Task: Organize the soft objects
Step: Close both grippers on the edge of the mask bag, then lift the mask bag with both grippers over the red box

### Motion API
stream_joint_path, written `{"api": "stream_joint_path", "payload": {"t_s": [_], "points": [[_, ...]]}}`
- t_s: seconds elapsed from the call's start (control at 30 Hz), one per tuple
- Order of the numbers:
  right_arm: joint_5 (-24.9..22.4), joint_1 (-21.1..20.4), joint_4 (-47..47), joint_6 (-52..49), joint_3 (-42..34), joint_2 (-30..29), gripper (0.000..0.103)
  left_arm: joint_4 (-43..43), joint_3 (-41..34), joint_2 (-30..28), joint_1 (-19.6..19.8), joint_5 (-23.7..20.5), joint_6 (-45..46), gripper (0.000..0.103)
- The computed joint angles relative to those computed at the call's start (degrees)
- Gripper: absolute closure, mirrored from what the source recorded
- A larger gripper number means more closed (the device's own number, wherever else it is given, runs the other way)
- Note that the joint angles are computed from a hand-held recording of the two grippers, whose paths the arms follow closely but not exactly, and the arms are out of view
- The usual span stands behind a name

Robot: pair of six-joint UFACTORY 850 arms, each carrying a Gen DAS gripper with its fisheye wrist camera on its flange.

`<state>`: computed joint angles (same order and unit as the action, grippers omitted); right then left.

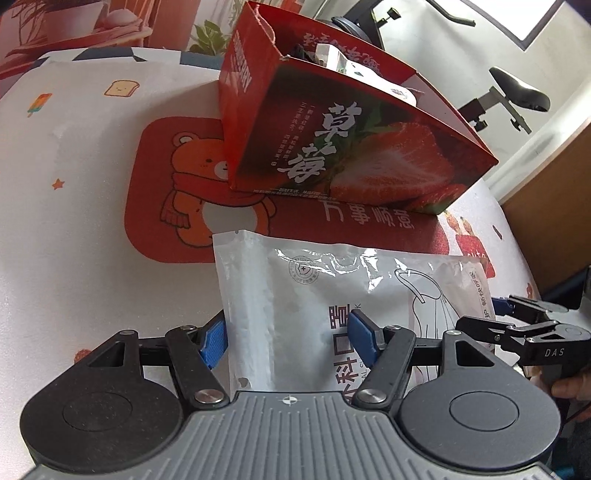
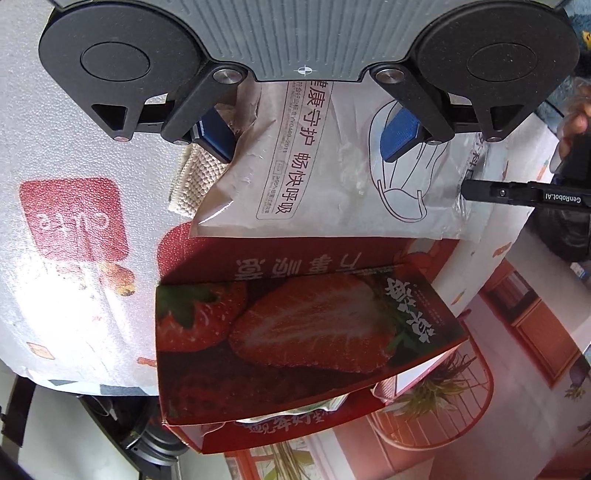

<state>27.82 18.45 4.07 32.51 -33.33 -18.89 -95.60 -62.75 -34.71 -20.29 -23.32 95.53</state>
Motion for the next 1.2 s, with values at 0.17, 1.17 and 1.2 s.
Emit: {"api": "stream_joint_path", "payload": {"t_s": [0.17, 1.17, 1.2], "points": [[-4.98, -0.66, -6.0, -1.36, -1.74, 2.09, 0.028, 0.79, 0.25, 1.3, -1.2, 1.27, 3.89, 0.036], [7.92, -3.26, 16.29, -37.56, -2.12, 13.89, 0.063, -41.36, 2.31, 11.87, -3.4, -3.32, 42.25, 0.037], [8.64, -3.95, 15.84, -37.53, -2.14, 14.18, 0.063, -42.37, 1.92, 11.9, -3.61, -3.64, 43.35, 0.038]]}}
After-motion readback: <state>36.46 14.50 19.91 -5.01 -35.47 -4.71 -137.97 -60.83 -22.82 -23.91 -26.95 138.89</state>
